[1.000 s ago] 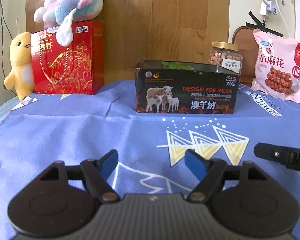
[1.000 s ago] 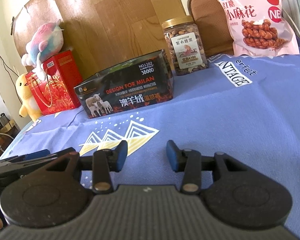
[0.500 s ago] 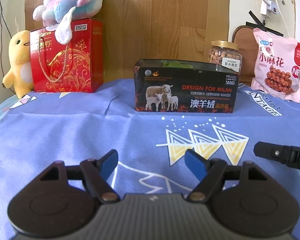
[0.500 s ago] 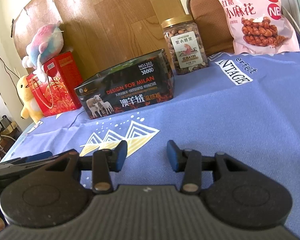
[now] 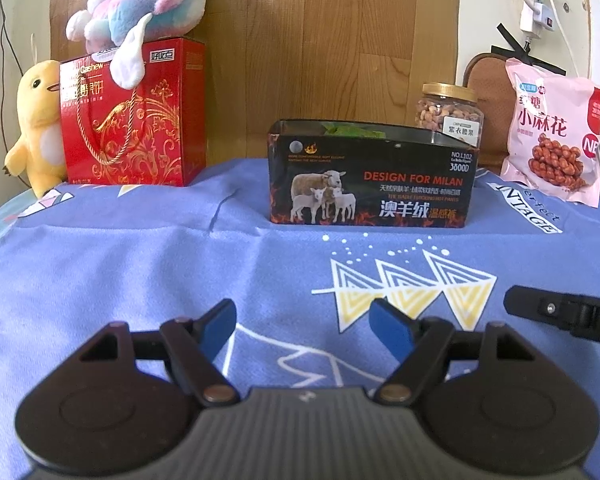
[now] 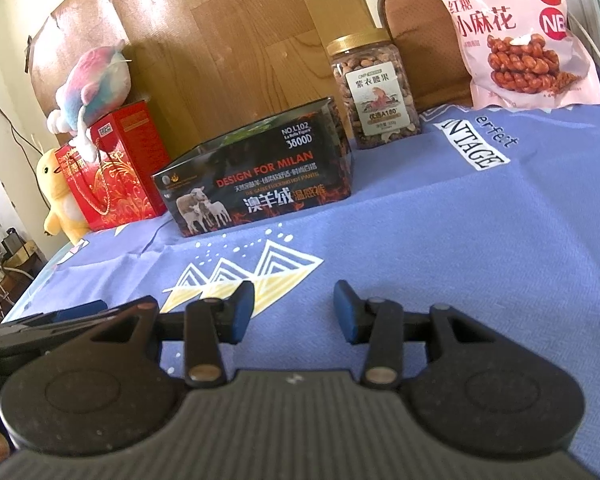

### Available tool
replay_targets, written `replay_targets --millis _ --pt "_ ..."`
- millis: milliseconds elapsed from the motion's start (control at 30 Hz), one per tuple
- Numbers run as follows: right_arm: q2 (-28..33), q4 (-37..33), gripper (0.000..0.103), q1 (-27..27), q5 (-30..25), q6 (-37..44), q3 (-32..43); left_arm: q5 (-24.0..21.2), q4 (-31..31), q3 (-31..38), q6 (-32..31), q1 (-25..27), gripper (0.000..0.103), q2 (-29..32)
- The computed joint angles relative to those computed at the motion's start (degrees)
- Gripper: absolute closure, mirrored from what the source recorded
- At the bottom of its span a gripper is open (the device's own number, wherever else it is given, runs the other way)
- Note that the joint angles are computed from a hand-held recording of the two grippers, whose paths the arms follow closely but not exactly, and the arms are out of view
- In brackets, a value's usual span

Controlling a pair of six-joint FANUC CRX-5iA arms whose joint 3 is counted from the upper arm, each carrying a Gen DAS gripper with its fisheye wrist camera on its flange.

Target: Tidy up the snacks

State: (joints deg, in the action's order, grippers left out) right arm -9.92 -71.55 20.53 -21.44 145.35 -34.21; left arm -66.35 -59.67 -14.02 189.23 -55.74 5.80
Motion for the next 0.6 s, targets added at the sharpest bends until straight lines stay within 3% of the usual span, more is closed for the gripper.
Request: replay_targets --millis 600 --pt "0.62 -1.8 0.056 -1.74 -2.29 2.14 0.41 -0.23 0.23 0.32 -0.54 0.05 0.027 0.28"
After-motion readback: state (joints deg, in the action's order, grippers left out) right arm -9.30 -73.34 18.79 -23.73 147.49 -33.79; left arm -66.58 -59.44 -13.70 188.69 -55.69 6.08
